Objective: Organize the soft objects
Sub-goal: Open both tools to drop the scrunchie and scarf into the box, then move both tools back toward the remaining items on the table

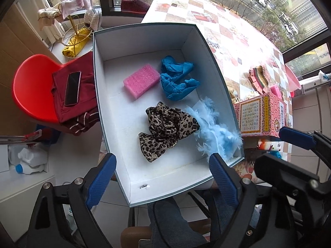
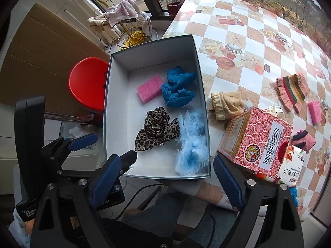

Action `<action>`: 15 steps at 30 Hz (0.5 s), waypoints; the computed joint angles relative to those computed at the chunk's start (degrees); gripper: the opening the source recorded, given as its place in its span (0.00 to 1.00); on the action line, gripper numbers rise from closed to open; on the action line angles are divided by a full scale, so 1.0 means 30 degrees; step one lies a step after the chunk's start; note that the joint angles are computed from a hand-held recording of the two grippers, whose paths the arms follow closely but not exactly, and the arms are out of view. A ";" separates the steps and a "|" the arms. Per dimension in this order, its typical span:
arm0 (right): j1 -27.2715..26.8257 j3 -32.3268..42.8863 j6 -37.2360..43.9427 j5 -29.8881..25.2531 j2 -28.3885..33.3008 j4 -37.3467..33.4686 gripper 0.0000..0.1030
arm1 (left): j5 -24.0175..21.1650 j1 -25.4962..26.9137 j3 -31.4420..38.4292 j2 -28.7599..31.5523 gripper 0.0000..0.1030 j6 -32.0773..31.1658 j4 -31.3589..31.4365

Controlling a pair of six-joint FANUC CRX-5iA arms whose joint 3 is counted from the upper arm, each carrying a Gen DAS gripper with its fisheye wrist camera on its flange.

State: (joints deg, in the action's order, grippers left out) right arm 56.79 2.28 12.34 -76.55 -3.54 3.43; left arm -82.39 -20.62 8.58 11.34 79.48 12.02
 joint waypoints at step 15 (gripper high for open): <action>0.1131 -0.2511 -0.5435 -0.0672 -0.2936 0.2576 0.89 | -0.0810 -0.0792 0.2306 0.1617 1.00 -0.0777 0.1379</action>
State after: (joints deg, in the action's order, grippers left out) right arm 60.18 -5.26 -3.97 -78.56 -12.35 11.15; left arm -84.82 -22.99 15.50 16.19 77.15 16.15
